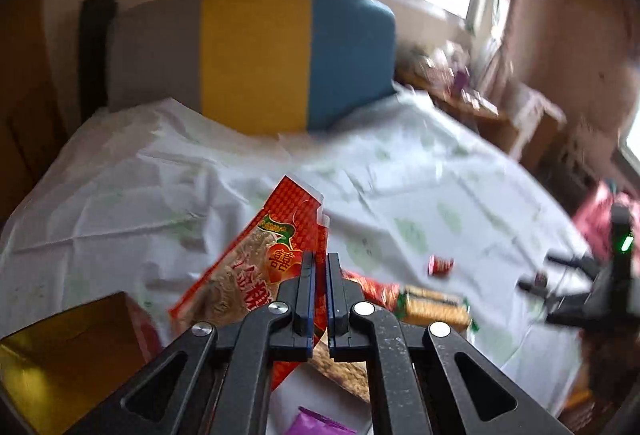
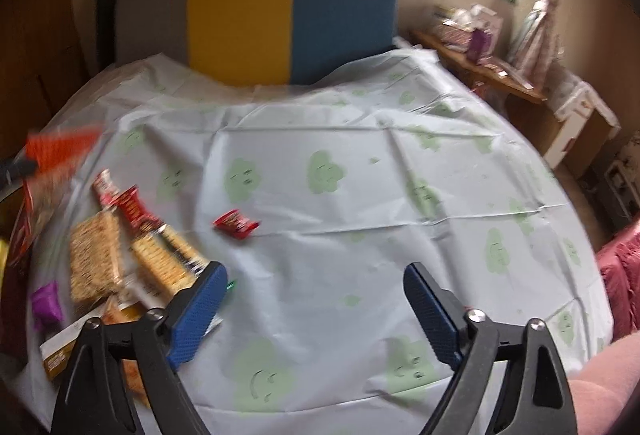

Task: Organize snacks
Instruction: 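Drop the orange-red bag into the tray with left tool while right grasps pastry bag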

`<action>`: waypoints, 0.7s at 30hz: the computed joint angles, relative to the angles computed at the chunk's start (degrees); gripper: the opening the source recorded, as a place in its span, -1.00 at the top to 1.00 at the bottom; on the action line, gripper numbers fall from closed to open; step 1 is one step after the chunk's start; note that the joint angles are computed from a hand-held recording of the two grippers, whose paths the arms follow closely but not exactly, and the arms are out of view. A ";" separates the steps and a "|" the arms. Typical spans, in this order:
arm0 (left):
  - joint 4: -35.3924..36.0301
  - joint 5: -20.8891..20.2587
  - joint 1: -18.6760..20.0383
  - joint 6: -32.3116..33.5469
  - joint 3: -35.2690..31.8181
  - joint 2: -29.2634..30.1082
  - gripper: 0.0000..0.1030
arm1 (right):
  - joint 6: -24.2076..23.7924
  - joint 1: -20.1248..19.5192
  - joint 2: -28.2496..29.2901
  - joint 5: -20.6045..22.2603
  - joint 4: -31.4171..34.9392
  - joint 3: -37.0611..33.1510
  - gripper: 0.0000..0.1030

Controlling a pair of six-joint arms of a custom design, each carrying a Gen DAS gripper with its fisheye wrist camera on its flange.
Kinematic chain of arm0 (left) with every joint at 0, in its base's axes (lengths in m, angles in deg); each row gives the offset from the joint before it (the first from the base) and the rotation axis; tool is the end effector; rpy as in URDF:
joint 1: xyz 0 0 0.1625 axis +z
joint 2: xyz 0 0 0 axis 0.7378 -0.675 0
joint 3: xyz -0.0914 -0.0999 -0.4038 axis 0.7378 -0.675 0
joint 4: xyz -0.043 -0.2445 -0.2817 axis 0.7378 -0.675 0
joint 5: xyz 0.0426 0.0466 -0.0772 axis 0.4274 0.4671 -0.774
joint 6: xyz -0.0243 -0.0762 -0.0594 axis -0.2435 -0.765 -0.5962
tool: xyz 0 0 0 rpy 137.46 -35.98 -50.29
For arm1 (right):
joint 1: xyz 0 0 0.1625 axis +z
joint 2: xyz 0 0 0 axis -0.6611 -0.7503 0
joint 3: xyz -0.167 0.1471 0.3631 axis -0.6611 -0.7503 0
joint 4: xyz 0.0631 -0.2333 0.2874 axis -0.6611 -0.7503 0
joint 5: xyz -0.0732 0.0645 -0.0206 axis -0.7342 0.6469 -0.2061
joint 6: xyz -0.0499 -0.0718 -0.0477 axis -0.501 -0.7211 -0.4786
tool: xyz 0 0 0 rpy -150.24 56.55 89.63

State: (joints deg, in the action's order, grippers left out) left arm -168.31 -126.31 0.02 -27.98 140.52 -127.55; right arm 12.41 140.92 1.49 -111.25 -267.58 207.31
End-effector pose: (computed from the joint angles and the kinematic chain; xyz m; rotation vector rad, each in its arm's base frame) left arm -0.2008 -0.4998 0.1641 0.8511 2.4723 -0.8342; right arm 0.1194 -0.3698 0.2002 0.1060 -2.1193 0.8146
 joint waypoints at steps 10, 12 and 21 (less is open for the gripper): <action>-1.41 -0.74 -0.07 -3.21 2.62 -10.16 0.93 | -2.01 0.37 1.73 3.51 5.23 0.31 -0.57; -0.92 -0.93 0.08 -4.18 3.14 -11.42 0.93 | -2.31 0.54 2.44 2.56 5.41 0.16 -0.57; -1.25 0.47 -2.13 -6.32 6.36 -19.24 0.94 | -3.82 1.08 4.08 0.50 4.41 -0.20 -0.56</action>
State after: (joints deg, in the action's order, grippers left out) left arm -169.56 -125.84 -2.11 -34.30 146.89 -146.79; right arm 8.60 142.00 5.57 -110.75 -263.17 207.11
